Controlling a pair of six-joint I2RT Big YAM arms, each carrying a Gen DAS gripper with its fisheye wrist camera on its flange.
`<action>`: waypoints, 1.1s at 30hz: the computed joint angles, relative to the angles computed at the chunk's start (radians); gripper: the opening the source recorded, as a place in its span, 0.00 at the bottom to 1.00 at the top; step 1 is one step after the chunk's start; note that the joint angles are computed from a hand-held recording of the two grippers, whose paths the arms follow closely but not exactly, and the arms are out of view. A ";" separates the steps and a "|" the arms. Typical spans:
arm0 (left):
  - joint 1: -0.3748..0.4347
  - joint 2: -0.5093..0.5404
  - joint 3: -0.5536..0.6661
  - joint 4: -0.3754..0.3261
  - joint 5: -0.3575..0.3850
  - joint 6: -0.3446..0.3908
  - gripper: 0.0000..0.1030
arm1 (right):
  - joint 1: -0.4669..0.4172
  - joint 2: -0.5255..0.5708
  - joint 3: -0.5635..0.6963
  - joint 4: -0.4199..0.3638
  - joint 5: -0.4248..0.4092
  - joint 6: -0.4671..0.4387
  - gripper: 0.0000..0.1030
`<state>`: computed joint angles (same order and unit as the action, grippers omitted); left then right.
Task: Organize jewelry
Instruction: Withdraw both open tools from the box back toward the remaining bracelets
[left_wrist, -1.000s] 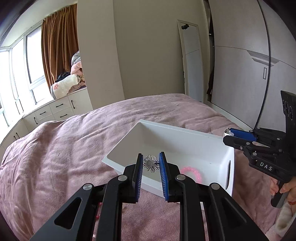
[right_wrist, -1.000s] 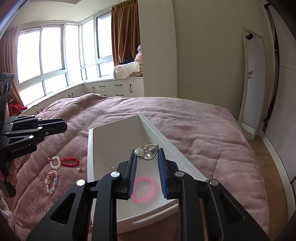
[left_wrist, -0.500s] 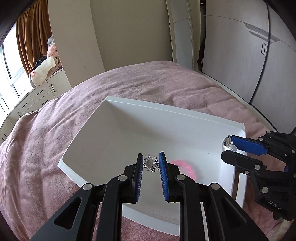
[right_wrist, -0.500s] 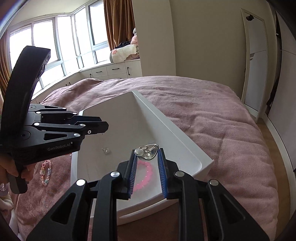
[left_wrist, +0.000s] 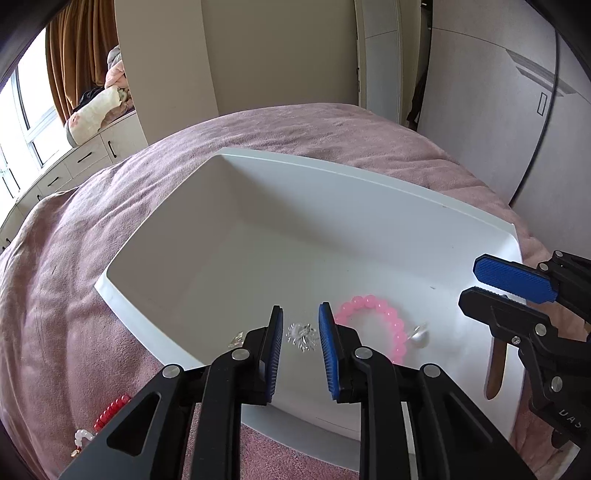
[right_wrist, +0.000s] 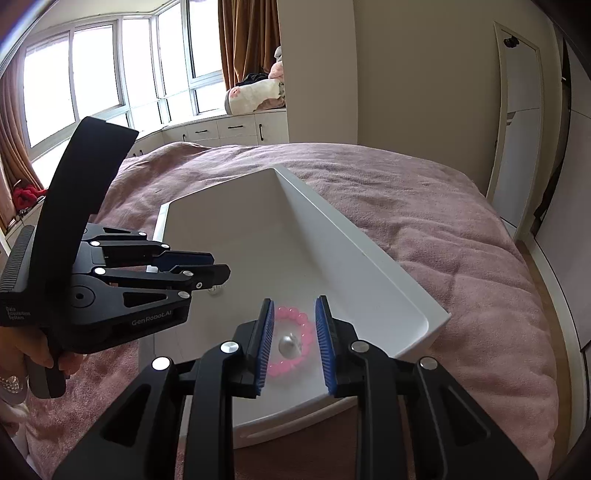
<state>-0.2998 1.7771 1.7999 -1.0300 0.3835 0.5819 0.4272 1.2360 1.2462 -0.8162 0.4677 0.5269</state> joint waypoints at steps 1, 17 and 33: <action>0.003 -0.003 -0.005 0.006 0.010 -0.004 0.25 | -0.001 -0.002 -0.003 0.005 -0.002 0.004 0.24; 0.119 -0.124 -0.109 0.310 0.181 -0.244 0.71 | 0.046 -0.050 -0.037 0.161 0.156 -0.043 0.60; 0.359 -0.138 -0.044 0.364 0.242 -0.332 0.86 | 0.212 0.030 0.011 0.452 0.276 -0.347 0.80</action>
<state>0.0591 1.6392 1.7554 -0.6661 0.6258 0.2504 0.6395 1.2663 1.2572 -0.3644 0.7437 0.1799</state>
